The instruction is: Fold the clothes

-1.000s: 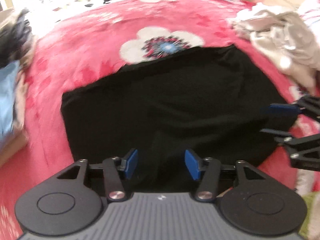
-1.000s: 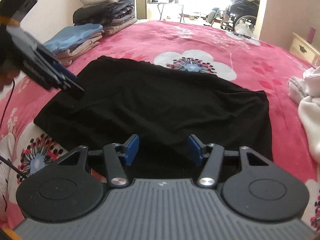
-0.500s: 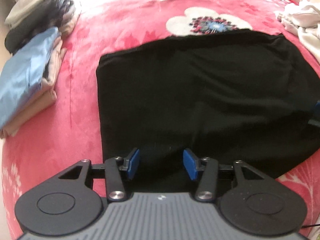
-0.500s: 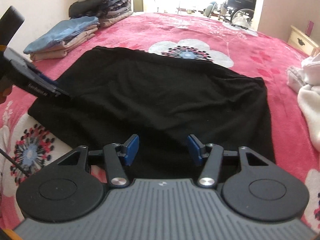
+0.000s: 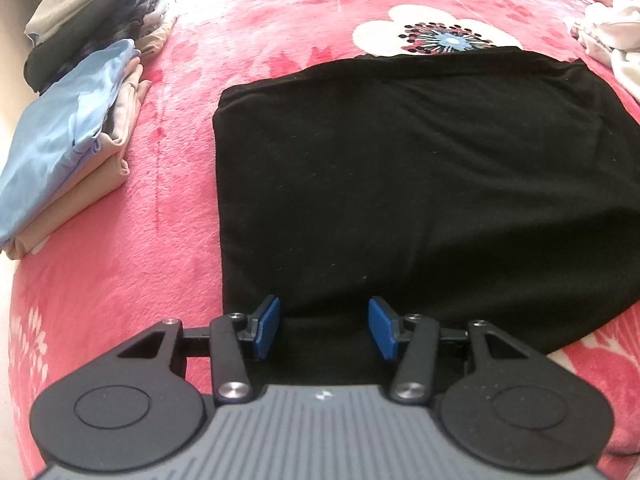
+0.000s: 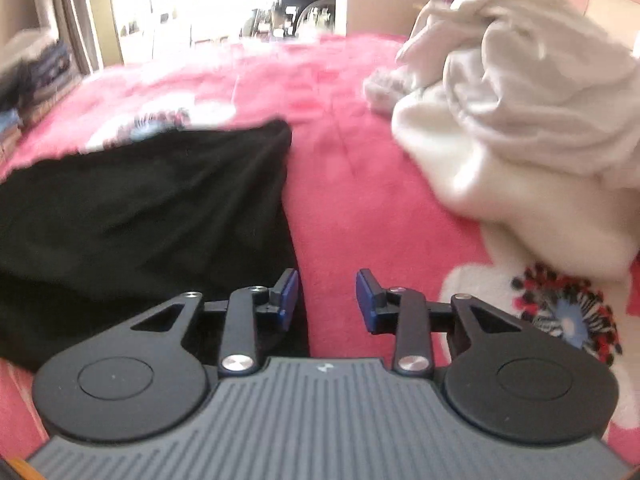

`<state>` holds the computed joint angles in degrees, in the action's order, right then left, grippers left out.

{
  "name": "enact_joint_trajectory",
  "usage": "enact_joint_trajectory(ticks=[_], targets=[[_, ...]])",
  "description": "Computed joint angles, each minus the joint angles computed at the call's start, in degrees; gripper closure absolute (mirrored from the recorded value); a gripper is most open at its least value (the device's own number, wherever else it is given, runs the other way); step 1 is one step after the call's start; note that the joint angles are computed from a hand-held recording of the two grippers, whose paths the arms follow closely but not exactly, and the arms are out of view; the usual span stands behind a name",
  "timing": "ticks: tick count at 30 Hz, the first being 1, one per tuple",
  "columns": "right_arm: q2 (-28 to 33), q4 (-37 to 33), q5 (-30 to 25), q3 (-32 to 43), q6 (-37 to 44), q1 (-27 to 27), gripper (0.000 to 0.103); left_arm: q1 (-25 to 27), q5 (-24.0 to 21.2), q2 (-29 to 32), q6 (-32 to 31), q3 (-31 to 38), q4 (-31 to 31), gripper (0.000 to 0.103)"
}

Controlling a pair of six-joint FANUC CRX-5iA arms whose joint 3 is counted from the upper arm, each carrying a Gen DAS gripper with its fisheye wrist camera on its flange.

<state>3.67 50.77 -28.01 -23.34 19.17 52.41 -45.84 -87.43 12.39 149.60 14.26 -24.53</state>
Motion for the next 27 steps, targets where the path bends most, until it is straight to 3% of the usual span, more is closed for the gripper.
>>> enact_joint_trajectory(ticks=[2,4,7,12,15,18,20,23,27], targets=[[-0.7,0.1,4.2,-0.7,1.2,0.3,0.072,0.0,-0.3,0.1,0.3,0.2,-0.1,0.052],[0.1,-4.8,6.4,0.7,7.7,1.6,0.072,0.0,-0.6,0.3,0.4,0.4,-0.1,0.052],[3.4,-10.0,4.5,4.2,13.7,2.6,0.074,-0.2,-1.0,0.5,0.4,0.6,-0.4,0.051],[6.4,-0.5,-0.5,5.3,-1.5,-0.5,0.073,-0.2,-1.1,0.3,0.8,0.3,-0.2,0.052],[5.1,2.1,1.4,4.2,-3.6,-1.3,0.073,0.0,-1.1,0.5,0.9,0.5,-0.1,0.052],[2.8,1.0,5.7,2.3,-2.4,-0.7,0.073,-0.1,-1.7,1.3,0.7,1.3,-0.4,0.051],[3.0,-3.3,7.2,3.0,1.0,0.0,0.073,-0.2,-2.0,1.6,0.7,1.7,-0.6,0.051],[5.2,-11.3,4.5,6.6,6.9,0.6,0.074,-0.3,-1.9,1.2,0.9,1.4,-0.7,0.051],[5.7,-6.9,1.4,6.6,-1.8,-0.4,0.073,-0.4,-3.0,0.7,2.4,1.2,-1.4,0.051]])
